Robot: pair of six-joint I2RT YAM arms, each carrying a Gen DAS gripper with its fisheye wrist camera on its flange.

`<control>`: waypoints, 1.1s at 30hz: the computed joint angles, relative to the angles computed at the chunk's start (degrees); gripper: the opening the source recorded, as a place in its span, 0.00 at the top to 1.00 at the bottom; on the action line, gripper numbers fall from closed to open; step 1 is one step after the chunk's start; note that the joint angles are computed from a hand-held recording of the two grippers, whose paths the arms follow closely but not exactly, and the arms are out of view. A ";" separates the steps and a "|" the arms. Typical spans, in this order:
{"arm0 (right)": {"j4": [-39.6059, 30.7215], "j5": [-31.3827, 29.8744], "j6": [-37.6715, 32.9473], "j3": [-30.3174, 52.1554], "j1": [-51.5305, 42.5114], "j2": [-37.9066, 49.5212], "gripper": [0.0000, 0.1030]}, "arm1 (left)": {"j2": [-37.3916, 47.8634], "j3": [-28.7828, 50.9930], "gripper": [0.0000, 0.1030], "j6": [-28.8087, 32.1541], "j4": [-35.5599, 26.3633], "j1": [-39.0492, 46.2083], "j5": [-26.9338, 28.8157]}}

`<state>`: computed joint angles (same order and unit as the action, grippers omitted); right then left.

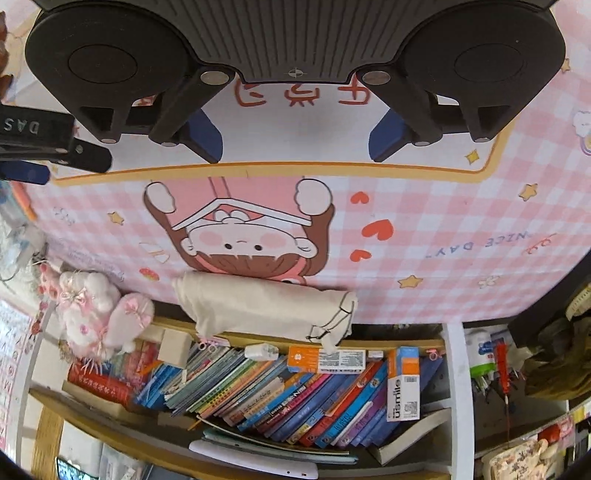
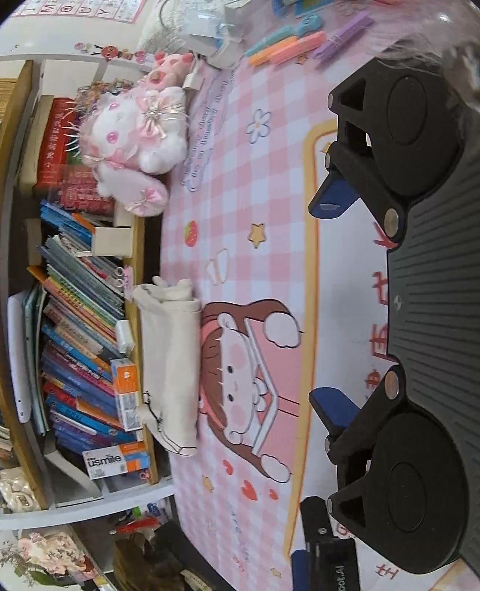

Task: Fold clothes

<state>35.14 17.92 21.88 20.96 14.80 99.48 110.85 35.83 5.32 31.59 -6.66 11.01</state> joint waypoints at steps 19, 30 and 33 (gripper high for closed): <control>-1.10 1.31 1.05 0.31 0.89 -0.52 0.03 | -0.03 0.70 0.11 -0.24 -0.56 1.37 2.23; -1.37 1.41 1.36 0.78 1.33 -0.17 0.03 | -0.16 0.54 0.10 0.06 -0.30 1.82 3.48; -1.29 1.48 1.17 0.79 1.47 -0.14 0.03 | -0.04 0.60 0.10 0.06 -0.32 1.98 3.73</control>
